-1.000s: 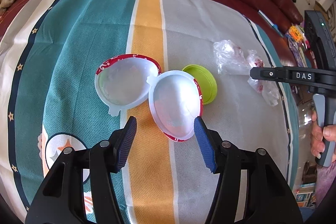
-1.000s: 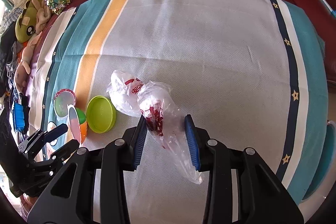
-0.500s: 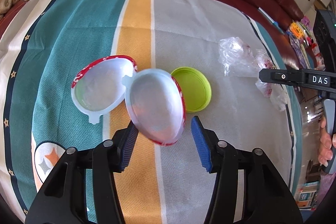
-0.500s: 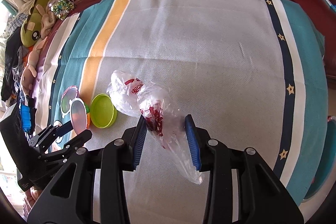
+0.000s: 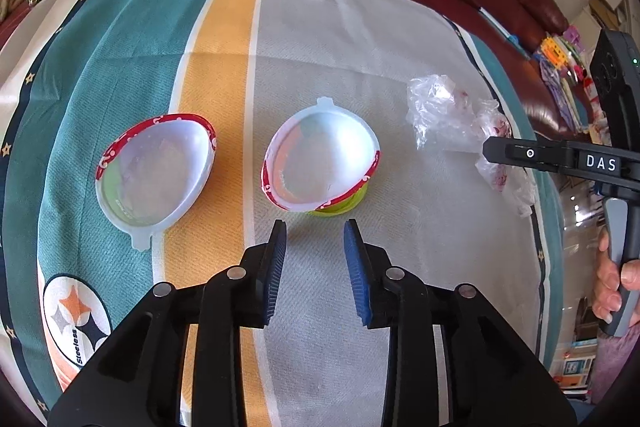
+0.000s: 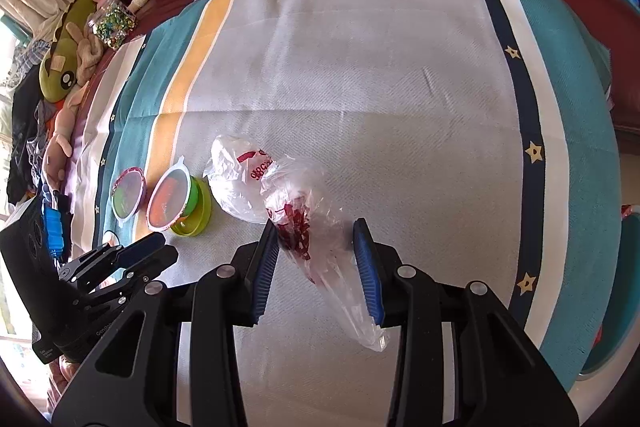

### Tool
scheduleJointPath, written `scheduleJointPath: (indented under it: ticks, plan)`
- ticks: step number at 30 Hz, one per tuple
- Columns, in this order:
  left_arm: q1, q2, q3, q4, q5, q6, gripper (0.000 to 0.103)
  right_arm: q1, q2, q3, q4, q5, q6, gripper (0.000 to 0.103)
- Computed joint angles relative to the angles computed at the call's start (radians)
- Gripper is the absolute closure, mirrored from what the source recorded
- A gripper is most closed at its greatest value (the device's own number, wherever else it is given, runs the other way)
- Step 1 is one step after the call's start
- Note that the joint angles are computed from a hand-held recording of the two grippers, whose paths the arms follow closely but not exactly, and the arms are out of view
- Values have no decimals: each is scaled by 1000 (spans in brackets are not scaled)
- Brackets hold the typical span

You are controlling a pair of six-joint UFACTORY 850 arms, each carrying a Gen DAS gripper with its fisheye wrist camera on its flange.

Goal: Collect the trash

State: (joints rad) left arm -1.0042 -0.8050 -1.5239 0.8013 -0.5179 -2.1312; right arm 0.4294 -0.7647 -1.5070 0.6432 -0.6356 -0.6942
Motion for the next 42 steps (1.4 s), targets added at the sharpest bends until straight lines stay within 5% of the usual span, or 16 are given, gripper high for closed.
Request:
scheduleJointPath:
  ticks: [12,19,22,27,30,36,42]
  plan:
    - [35,-67,-125,-82,-129,173,71,-26,4,4,21,-6,-21,66]
    - [44,-125,-211,-118,-201,255,44,-36,-7,-2,32,-17,-28,66]
    - [37,-172,-288,-125,-259,331,54,-40,-10,-3,36,-21,-31,66]
    - [23,-213,-363,-153,-321,405,57,-49,-7,3,48,-18,-41,66]
    - [15,-199,-357,-159,-311,408,56,-60,-3,8,60,-17,-49,66]
    - [17,-135,-269,-196,-89,402,54,-79,12,33,87,-26,-71,66]
    - [-16,-175,-357,-191,-196,426,54,-99,42,83,114,-17,-101,66]
